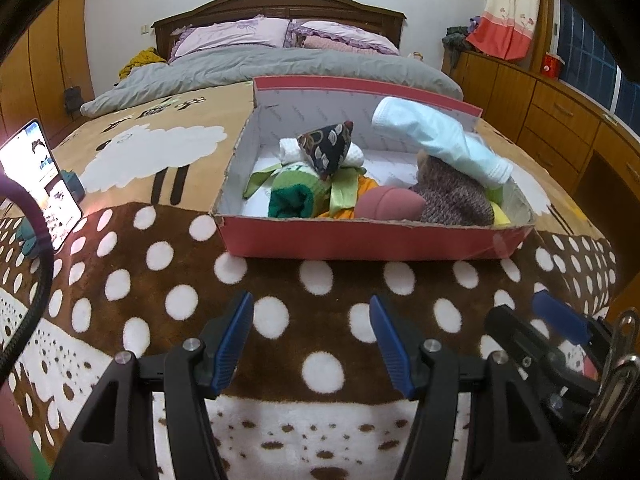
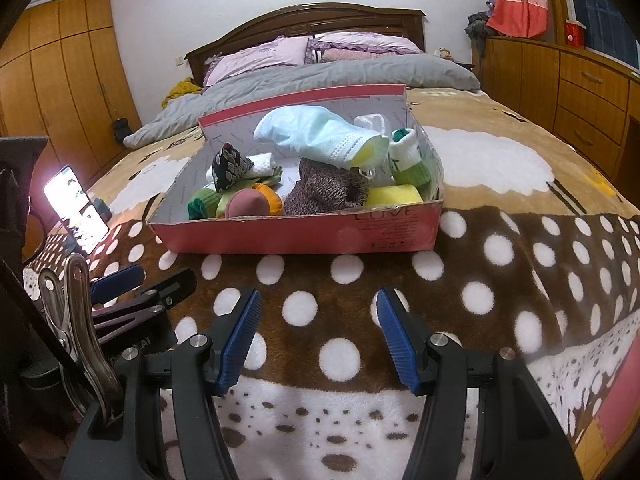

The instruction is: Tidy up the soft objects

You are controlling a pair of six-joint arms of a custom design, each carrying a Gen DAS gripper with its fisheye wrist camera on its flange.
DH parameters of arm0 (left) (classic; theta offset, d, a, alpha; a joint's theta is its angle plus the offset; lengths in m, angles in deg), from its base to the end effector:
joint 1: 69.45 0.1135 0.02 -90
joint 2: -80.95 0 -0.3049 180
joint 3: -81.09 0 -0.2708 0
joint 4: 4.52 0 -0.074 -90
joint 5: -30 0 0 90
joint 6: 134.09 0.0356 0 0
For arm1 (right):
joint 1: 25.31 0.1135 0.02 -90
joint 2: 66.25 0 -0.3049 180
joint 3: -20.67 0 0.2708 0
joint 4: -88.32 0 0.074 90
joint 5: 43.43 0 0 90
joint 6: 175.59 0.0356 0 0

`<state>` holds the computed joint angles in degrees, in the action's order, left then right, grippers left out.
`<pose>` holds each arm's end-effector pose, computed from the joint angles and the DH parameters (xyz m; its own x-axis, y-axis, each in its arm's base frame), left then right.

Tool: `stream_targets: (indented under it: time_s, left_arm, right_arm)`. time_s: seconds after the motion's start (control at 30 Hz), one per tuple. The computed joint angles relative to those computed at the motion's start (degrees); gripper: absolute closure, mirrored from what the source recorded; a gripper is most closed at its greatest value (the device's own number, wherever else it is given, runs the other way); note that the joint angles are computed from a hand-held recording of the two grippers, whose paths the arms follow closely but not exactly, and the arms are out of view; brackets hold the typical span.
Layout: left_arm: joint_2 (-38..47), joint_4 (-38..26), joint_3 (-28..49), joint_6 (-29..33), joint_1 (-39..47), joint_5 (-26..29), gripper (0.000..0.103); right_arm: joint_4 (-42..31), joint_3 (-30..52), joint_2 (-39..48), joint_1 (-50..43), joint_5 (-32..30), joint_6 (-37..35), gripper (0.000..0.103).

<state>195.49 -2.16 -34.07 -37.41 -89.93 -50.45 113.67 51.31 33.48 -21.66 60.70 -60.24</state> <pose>0.3686 -0.1440 0.1041 -0.6318 0.3584 -0.6872 0.5274 0.8485 -0.0424 0.2466 0.0070 0.0860 -0.5746 0.3794 -0.7252 0.3987 0.9036 0.1568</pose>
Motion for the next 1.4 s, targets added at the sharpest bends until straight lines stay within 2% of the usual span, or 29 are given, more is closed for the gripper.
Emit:
stream_targets:
  time_s: [1.4]
  left_arm:
    - [0.51,-0.43,0.64,0.16,-0.06,-0.39,0.040]
  right_arm:
    - [0.24,0.29,1.02,0.89,0.41,0.58,0.042]
